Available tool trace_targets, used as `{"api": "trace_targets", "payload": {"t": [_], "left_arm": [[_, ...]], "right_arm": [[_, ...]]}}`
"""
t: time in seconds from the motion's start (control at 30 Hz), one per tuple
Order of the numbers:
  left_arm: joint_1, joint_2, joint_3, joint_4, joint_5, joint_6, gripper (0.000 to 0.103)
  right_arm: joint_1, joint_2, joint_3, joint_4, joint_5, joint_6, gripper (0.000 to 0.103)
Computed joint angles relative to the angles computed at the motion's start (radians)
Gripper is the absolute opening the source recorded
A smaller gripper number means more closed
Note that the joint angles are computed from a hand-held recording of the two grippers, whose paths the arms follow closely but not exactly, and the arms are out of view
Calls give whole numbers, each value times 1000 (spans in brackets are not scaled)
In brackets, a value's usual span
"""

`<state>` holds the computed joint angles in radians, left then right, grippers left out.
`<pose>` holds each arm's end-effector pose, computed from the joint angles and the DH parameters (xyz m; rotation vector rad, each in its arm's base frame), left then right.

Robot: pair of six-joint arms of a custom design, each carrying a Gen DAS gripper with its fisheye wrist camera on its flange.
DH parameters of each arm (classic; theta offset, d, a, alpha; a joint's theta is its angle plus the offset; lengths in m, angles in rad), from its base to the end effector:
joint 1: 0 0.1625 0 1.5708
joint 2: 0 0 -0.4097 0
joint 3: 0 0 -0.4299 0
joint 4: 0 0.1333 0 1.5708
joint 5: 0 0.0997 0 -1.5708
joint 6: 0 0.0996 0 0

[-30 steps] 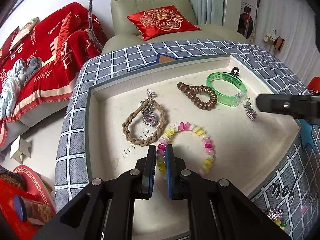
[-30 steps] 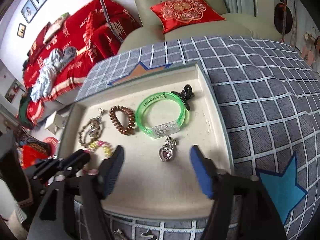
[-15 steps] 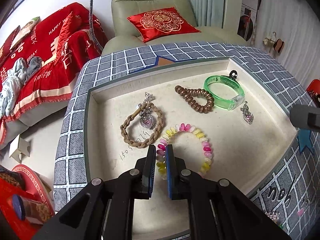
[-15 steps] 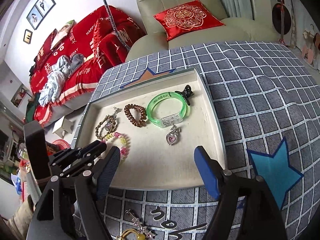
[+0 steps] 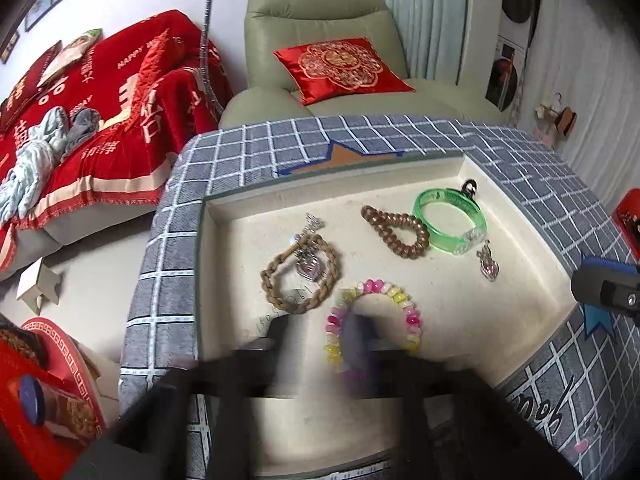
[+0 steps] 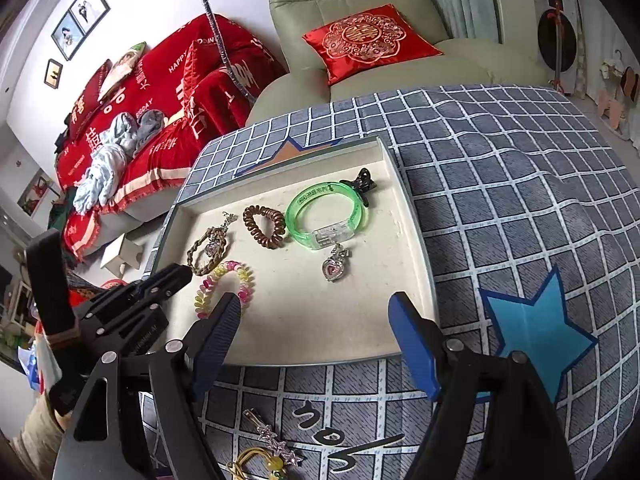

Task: Organize jewelry
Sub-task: 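Carry the heart locket and beaded bracelet into the tray while opening both grippers, then withdraw both open grippers from the tray toward the remaining jewelry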

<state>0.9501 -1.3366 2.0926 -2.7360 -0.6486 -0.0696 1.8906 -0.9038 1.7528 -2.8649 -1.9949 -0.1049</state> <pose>-0.1313 -0.5494 0.2506 0.3930 2.2511 -0.8260 0.2972 -0.6038 0.1227 0.4393 -2.6601 0.6681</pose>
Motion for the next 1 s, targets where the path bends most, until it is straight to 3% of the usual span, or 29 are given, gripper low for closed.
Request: {"api": "trace_targets", "payload": {"t": [0.07,0.2,0.33,0.47,0.7,1.0], "left_arm": [[-17,-2,24,-91,45,25,103],[-21,-12,27,-91,40,34,103],[-37,-31,52,-100,63,36,103],[-59,-73,92,-86,56,27,103],[-93,-154,150,48,25,-44,103],[-148,-294,258,234,-17,-217,103]], "right_arm": [[2,-4,5,-5,-5,-3,79],[11,-5,17,-41,-33,-12,82],[23,-11,45,-119,-38,-57,103],[30,-28,79,-190,-10,-98,103],[31,-62,79,-35,-31,-39,103],[18,-85,140,21,-29,-33,103]]}}
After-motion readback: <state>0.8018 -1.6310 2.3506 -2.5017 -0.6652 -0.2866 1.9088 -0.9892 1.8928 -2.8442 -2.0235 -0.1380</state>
